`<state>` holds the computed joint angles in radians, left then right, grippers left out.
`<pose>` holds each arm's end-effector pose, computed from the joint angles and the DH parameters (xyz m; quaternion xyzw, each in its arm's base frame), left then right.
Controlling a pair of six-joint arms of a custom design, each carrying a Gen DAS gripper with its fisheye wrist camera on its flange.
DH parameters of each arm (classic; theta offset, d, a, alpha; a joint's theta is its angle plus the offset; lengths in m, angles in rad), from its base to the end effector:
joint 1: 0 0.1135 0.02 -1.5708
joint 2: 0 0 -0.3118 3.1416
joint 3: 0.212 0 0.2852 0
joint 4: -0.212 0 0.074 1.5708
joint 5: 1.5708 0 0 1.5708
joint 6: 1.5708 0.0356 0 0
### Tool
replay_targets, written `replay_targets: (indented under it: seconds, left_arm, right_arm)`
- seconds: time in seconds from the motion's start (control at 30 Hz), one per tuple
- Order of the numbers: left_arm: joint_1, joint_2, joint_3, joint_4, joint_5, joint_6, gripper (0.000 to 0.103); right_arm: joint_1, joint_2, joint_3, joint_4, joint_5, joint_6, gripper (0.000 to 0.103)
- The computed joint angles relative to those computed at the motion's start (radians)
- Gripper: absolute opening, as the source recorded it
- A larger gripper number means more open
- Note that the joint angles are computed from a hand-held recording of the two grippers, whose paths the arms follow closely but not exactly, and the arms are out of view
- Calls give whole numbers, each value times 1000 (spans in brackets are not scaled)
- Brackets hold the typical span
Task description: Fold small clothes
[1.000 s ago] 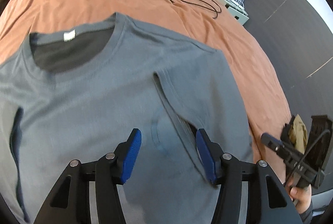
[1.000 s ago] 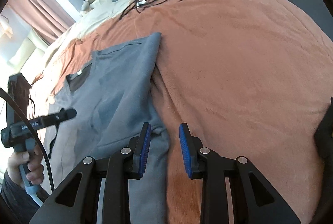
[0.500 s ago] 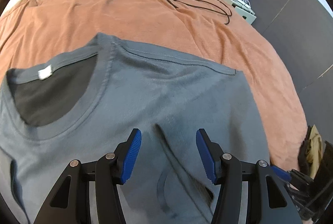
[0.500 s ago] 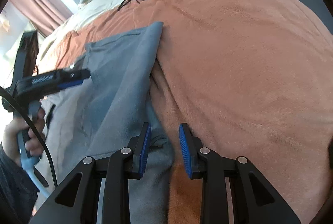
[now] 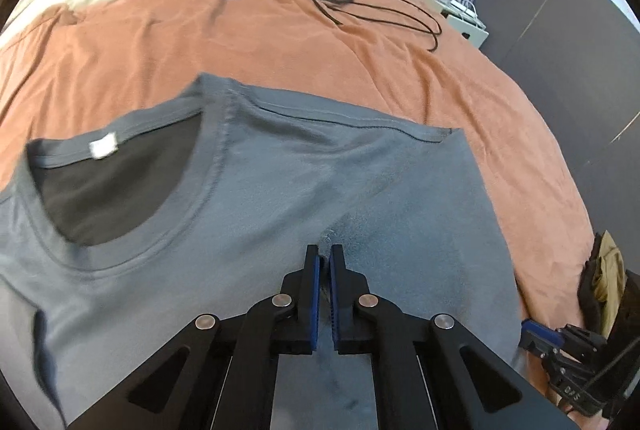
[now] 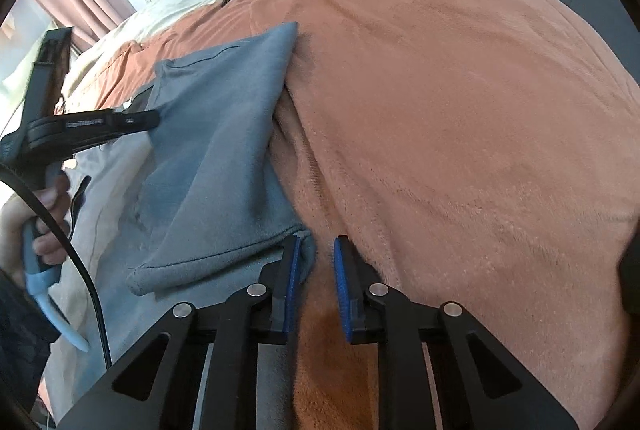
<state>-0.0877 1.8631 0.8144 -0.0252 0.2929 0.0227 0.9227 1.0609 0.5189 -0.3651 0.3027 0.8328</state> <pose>0.3502 -0.0411 0.1053 0.0887 0.9555 -0.1493 0.2385 0.1317 0.1563 0.2082 0.0071 0.9359 0.1567 0.3154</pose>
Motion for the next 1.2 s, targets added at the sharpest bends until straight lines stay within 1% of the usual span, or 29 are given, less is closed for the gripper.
replay_targets:
  seconds: [0.1, 0.23, 0.33, 0.53, 0.67, 0.8, 0.9, 1.0, 1.1, 1.2]
  left_arm:
    - [23, -21, -7, -26, -7, 17, 4]
    - [47, -1, 0, -57, -1, 29, 4]
    - [40, 30, 2, -47, -19, 37, 4]
    - [38, 92, 23, -13, -36, 31, 4]
    - [40, 101, 31, -10, -27, 26, 5]
    - [49, 97, 22, -5, -13, 37, 5]
    - [65, 93, 18, -9, 5, 46, 5]
    - [71, 90, 21, -17, 8, 48, 4]
    - [72, 92, 24, -15, 7, 42, 4]
    - [73, 99, 29, -17, 8, 34, 4]
  right_arm:
    - [10, 0, 8, -20, 10, 15, 13]
    - [5, 6, 22, -33, 4, 11, 13]
    - [-8, -5, 26, -35, -13, 4, 13]
    - [3, -94, 24, -33, 14, 3, 14]
    - [-3, -66, 51, 13, 15, -38, 14]
    - [-5, 13, 56, 135, -28, -87, 14]
    - [-36, 82, 41, 205, -69, -126, 14]
    - [-81, 149, 33, 201, -79, -140, 14]
    - [-109, 119, -25, 251, -126, -136, 13]
    - [-97, 107, -26, 214, -106, -155, 12]
